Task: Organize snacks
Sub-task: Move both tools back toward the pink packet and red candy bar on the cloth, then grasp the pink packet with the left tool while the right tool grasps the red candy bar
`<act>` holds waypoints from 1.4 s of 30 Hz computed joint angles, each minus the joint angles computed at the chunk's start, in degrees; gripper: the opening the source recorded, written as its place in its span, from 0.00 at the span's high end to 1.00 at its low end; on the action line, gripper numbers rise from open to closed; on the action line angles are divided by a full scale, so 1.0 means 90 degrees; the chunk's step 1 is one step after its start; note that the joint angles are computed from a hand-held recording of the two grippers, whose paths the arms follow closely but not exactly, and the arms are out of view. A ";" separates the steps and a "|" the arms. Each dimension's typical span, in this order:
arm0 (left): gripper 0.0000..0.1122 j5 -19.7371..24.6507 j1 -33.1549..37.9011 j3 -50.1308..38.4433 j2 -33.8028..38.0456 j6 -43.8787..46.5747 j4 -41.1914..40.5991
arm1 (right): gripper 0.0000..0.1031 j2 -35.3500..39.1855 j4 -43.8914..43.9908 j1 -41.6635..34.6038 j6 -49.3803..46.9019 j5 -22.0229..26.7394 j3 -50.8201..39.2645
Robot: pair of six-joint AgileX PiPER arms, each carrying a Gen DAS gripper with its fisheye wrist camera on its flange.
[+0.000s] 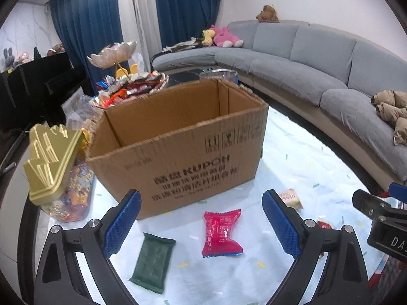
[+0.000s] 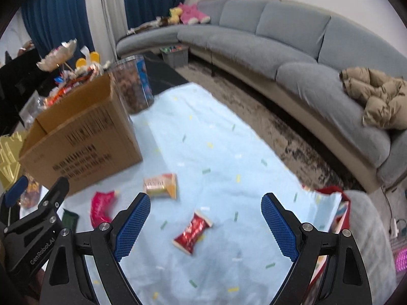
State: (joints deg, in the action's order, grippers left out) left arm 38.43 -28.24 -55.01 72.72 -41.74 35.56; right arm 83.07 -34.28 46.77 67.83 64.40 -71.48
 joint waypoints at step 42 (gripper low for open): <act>0.38 -0.2406 0.1372 0.1031 0.1723 0.1784 -0.2110 | 0.36 0.1324 0.1429 -0.0773 -0.0744 -0.1000 0.0461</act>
